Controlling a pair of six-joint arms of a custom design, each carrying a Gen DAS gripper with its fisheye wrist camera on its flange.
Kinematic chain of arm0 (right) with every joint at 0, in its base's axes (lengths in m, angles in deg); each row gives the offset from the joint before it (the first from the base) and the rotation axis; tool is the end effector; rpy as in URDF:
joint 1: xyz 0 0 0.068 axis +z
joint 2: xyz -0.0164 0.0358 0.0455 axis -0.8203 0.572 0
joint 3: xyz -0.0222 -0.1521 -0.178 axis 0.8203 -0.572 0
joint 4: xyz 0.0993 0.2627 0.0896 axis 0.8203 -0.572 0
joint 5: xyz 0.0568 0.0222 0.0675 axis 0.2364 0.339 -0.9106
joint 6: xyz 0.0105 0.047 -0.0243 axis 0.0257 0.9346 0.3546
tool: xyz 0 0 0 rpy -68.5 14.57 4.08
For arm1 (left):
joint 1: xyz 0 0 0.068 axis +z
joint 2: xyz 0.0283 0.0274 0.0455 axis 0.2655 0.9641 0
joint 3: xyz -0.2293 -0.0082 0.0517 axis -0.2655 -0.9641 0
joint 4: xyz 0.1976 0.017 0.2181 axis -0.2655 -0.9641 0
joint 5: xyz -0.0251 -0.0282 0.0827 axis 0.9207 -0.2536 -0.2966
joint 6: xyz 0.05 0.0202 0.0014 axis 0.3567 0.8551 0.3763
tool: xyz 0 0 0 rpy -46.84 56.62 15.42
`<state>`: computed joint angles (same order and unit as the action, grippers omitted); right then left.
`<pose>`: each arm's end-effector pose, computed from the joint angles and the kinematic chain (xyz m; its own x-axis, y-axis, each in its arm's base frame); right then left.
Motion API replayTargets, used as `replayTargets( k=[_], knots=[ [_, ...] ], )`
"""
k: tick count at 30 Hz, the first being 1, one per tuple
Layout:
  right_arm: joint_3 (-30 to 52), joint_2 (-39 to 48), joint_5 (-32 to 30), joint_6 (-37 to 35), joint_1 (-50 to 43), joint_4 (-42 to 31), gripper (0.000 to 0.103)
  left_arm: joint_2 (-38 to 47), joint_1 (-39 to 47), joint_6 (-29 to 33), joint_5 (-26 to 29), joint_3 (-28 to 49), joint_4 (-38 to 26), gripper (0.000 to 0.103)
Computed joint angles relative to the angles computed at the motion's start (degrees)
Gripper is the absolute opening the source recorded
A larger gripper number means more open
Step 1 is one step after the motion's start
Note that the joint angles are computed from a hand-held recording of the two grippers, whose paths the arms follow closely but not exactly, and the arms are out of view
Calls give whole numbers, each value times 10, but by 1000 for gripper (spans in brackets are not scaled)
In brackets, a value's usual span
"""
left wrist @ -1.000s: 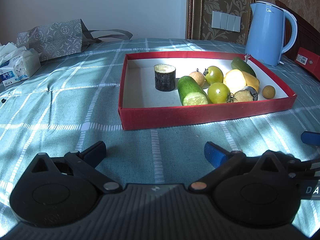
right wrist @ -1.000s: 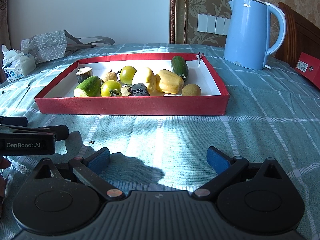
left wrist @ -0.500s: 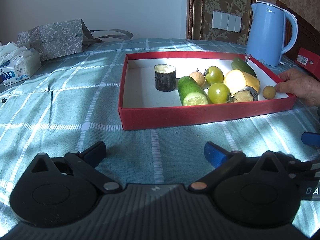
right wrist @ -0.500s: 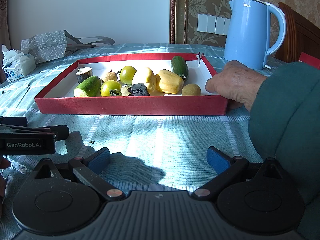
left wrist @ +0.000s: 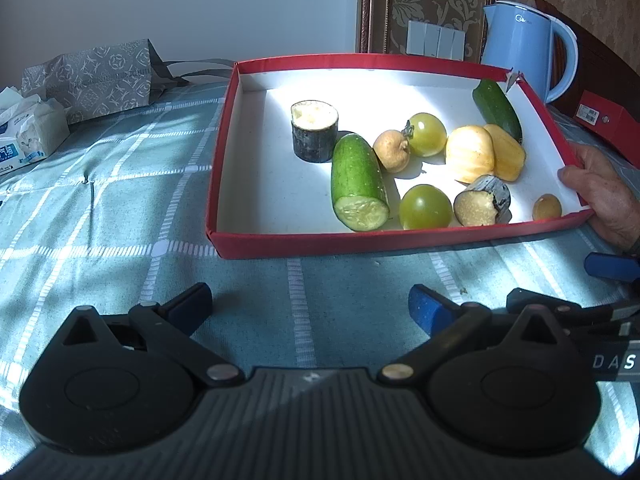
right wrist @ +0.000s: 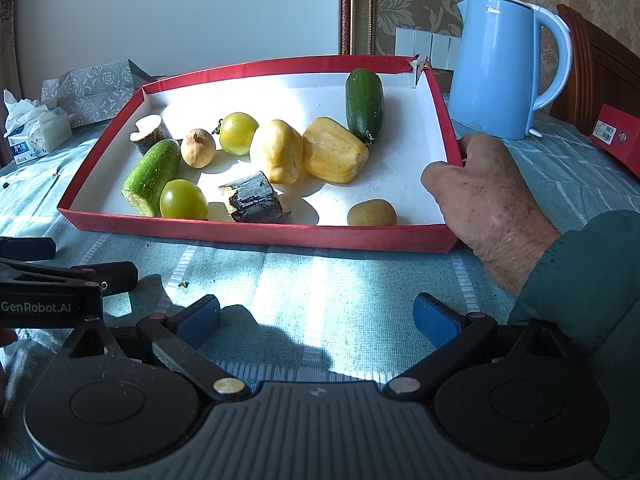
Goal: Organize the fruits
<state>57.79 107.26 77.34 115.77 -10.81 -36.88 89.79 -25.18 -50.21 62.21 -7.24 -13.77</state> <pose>0.1484 0.1088 0.0619 -0.5600 0.2374 -0.7938 0.3764 0.9264 0.0115 0.2684 -0.2260 0.0538 -0.5143 0.3363 -0.7889 0.5615 0.8273 -0.0134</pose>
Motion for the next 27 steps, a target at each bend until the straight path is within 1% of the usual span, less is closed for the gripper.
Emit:
replayTargets(
  k=[4, 10, 13, 22, 27],
  knots=[
    [0, 0, 0, 0, 0, 0, 103, -10, 8, -7, 19, -11, 4, 103],
    [-1, -1, 0, -1, -1, 0, 103, -24, -2, 10, 7, -31, 21, 103],
    [0, -2, 1, 2, 1, -3, 103, -28, -9, 17, -8, -41, 37, 103],
    [0, -3, 0, 2, 1, -4, 103, -19, -10, 13, -8, -25, 7, 103],
    [-1, -4, 0, 0, 0, -4, 103, -23, -13, 14, -10, -29, 8, 103]
  ],
)
